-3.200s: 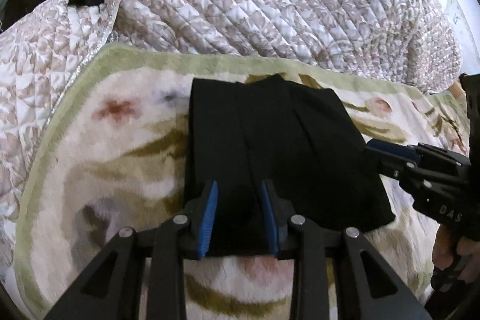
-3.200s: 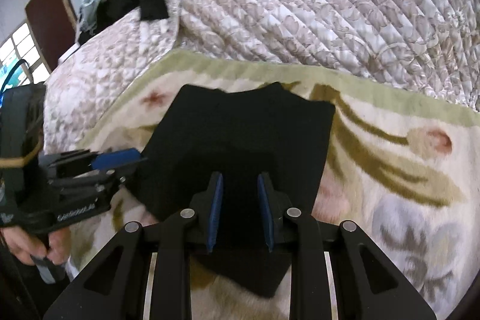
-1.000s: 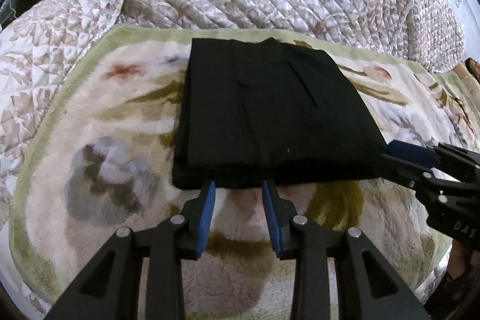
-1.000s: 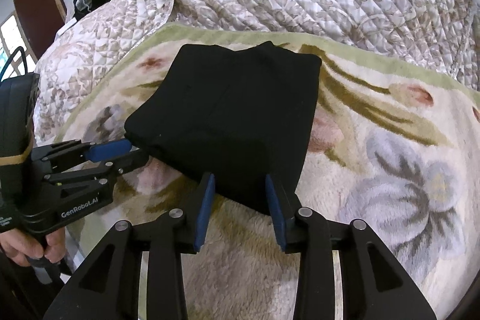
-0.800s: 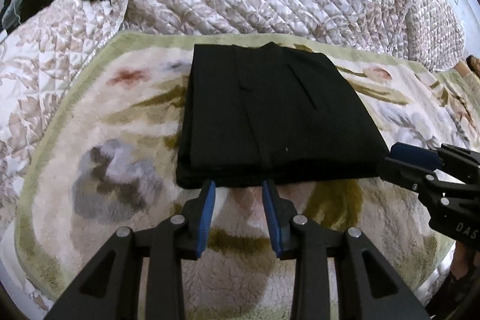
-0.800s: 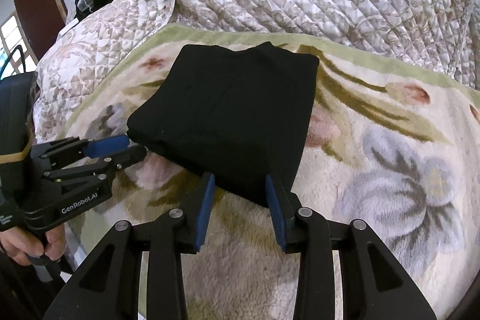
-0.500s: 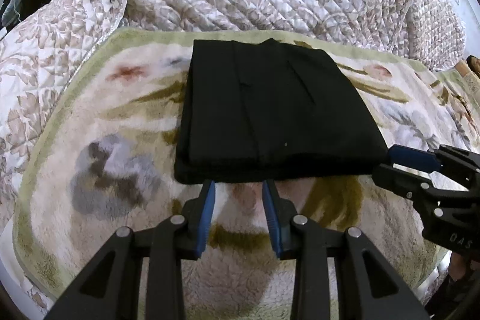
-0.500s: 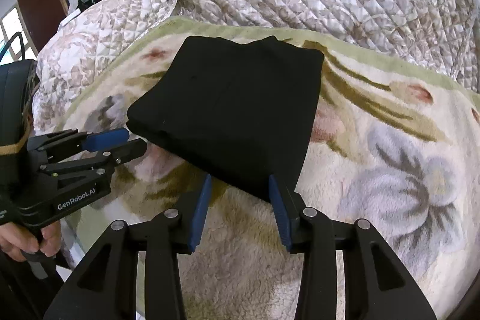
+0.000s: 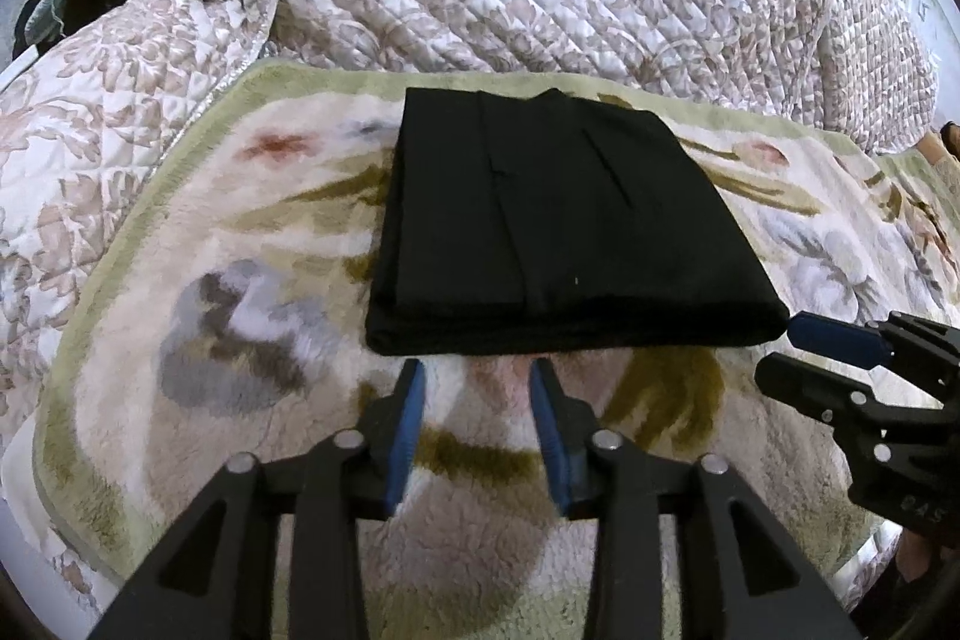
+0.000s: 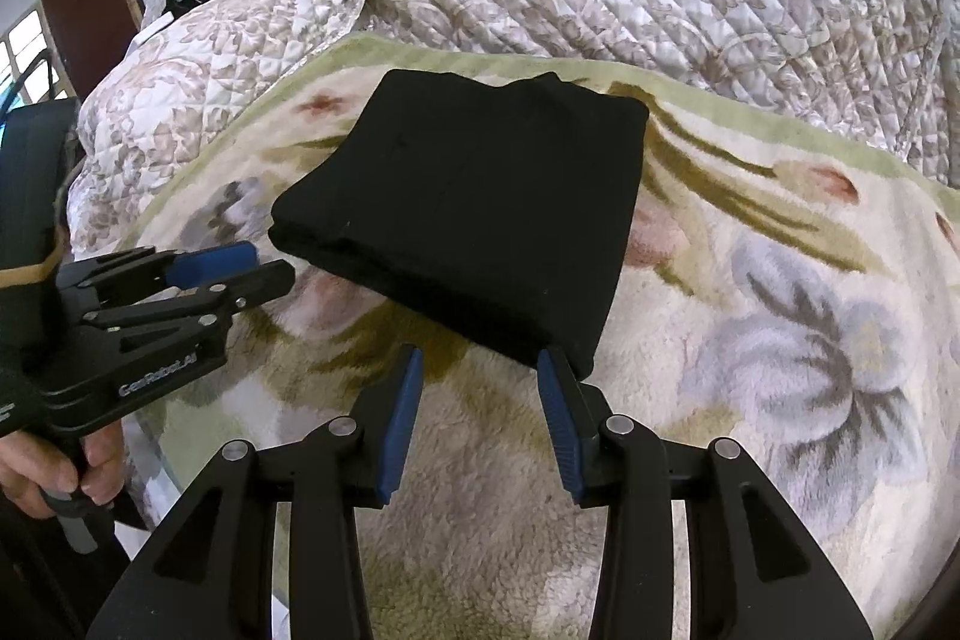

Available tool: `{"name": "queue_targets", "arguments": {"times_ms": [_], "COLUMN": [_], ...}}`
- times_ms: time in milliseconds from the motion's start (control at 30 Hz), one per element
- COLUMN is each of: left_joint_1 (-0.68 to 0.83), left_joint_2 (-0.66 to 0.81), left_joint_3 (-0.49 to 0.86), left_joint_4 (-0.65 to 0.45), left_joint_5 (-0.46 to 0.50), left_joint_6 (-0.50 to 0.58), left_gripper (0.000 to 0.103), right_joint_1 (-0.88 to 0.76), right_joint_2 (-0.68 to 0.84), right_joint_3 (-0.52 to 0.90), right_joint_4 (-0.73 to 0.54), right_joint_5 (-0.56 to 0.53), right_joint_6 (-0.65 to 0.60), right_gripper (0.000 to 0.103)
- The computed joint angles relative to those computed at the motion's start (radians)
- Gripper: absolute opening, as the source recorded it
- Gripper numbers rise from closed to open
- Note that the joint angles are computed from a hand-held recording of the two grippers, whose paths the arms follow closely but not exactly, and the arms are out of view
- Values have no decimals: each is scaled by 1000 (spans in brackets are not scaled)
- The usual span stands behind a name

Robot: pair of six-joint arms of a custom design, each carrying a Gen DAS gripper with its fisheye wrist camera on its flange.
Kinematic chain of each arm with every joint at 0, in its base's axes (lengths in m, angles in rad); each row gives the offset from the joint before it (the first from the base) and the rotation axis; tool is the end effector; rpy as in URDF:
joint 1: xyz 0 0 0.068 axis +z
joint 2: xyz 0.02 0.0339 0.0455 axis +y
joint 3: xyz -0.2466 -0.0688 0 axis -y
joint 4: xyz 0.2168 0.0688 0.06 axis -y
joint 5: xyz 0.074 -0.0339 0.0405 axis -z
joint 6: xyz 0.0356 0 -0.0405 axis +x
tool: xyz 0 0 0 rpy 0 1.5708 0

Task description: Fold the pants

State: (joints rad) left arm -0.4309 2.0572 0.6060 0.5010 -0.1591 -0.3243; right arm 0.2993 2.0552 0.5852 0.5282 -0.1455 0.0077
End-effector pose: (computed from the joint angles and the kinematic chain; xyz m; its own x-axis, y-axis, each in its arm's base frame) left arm 0.2606 -0.1136 0.0346 -0.8054 0.0240 -0.5923 0.0760 0.9951 -0.0631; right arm 0.2666 0.0877 0.0337 -0.7755 -0.2313 -0.5874 -0.3673 0.9221 0.1218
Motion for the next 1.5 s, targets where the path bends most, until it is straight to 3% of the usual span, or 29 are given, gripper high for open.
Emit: {"name": "queue_targets", "arguments": {"times_ms": [267,800,1500], "left_joint_1": [6,-13,-11], "left_joint_2": [62,89,93], "left_joint_3": [64,78,83], "left_joint_4": [-73,-69,-72], "left_joint_5": [11,4,8], "left_joint_6": [-2,18,15], "left_gripper": [49,66,69], "right_joint_1": [-2,5,8], "right_joint_2": [80,98,107], "right_joint_3": [72,83,86], "right_joint_4": [-61,-68,-63], "right_joint_5": [33,40,48], "right_joint_6": [13,21,17], "right_gripper": [40,43,44]}}
